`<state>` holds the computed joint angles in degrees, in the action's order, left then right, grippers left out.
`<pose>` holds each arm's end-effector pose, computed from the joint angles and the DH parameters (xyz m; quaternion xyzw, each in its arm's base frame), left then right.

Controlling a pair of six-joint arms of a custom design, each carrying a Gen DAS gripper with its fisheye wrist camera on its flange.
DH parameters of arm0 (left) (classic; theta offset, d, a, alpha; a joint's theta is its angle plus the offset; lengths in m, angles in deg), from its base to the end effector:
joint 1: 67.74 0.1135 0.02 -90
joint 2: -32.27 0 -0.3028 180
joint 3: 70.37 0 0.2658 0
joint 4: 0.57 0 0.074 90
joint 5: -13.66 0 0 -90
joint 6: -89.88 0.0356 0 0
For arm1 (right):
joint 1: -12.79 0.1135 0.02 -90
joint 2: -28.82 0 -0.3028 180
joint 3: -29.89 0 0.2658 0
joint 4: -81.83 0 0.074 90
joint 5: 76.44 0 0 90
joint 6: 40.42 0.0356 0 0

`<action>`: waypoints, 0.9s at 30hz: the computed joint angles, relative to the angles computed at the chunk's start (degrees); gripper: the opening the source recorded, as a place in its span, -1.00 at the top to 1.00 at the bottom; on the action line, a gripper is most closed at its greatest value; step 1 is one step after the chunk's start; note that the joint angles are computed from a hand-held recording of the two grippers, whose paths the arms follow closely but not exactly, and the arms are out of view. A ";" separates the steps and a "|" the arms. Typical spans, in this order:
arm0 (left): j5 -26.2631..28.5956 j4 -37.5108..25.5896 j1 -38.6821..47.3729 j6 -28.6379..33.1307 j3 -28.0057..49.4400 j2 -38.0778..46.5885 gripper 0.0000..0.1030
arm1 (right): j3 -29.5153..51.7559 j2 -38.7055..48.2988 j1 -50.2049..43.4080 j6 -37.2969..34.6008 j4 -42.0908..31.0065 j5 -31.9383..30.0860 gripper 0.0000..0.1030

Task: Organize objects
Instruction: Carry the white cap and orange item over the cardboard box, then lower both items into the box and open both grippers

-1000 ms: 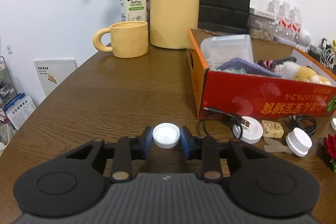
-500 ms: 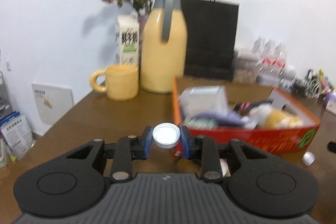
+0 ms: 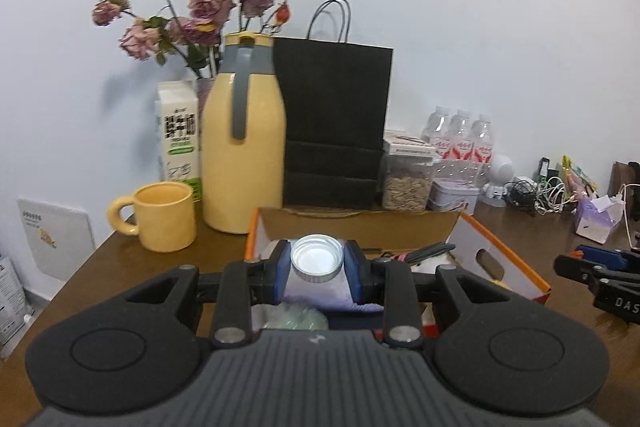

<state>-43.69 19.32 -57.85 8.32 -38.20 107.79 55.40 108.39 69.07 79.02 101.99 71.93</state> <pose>0.2328 0.0211 0.1828 0.1440 0.8043 -0.1482 0.5572 0.1352 0.1480 0.1444 0.0442 0.8027 -0.0362 0.5937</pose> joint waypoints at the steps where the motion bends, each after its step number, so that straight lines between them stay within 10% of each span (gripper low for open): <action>1: -0.87 0.24 -1.26 -0.33 0.72 0.79 0.43 | -0.04 -0.05 -1.39 -1.31 0.98 -1.14 0.26; 27: -11.73 8.60 -18.94 -2.66 13.95 24.38 0.43 | 12.72 23.93 -26.46 -14.23 17.91 -28.66 0.26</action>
<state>-55.43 27.91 -76.80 5.66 -24.25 132.17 68.12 132.32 42.61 64.79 119.91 43.28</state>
